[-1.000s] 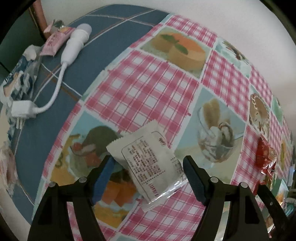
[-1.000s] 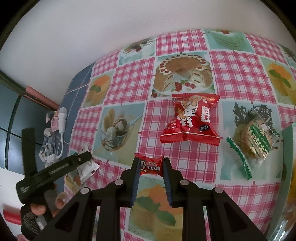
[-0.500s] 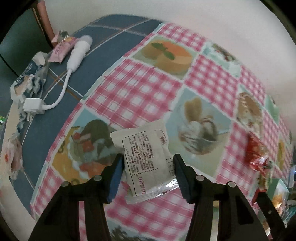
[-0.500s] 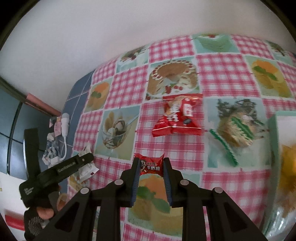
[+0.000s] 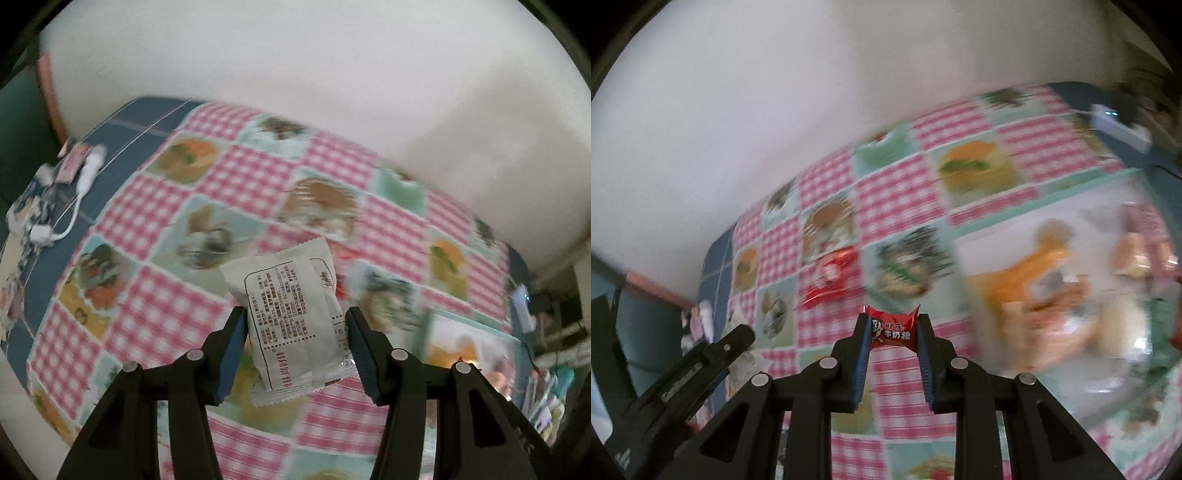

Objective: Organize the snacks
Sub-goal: 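Carry the white bun over the tray with the left tool while the right tool carries the red candy, then open the left tool to drop the white bun while the right tool releases the red candy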

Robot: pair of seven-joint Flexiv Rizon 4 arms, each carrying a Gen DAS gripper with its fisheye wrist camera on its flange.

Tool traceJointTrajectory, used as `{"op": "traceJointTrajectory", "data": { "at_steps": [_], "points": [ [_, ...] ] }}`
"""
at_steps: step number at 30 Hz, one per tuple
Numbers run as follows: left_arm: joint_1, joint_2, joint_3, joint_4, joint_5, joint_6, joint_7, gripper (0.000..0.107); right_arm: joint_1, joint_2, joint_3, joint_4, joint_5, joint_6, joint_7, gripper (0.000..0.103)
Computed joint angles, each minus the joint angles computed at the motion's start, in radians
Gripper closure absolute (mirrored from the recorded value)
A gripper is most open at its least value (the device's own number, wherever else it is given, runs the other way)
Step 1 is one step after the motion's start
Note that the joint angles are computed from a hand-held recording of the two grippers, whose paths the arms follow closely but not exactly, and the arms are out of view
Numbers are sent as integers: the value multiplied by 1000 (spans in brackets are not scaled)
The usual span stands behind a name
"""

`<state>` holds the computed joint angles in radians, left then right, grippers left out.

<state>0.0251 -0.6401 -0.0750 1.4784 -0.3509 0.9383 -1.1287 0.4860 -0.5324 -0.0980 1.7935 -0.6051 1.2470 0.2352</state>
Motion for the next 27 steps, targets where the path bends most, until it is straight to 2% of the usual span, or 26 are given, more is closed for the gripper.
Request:
{"op": "traceJointTrajectory", "data": {
  "at_steps": [1,4,10,13,16,21,27],
  "points": [
    [-4,21,-13,29,-3,12,16,51,18,41,-30,52,-22,-13,45,77],
    [-21,63,-52,89,-24,22,70,51,19,130,-44,154,-81,-73,140,77],
    [-85,120,-89,181,-46,35,172,51,-47,269,-2,306,-161,-167,270,77],
    [-124,132,-93,208,-38,44,204,51,-91,330,34,368,-161,-218,305,77],
    [-161,131,-93,217,-22,46,217,51,-140,357,75,403,-135,-241,303,77],
    [-211,116,-87,219,16,52,220,50,-229,364,133,460,-85,-175,312,76],
    [-227,104,-89,220,26,41,217,50,-263,360,155,491,-42,-126,309,76]
  ]
}}
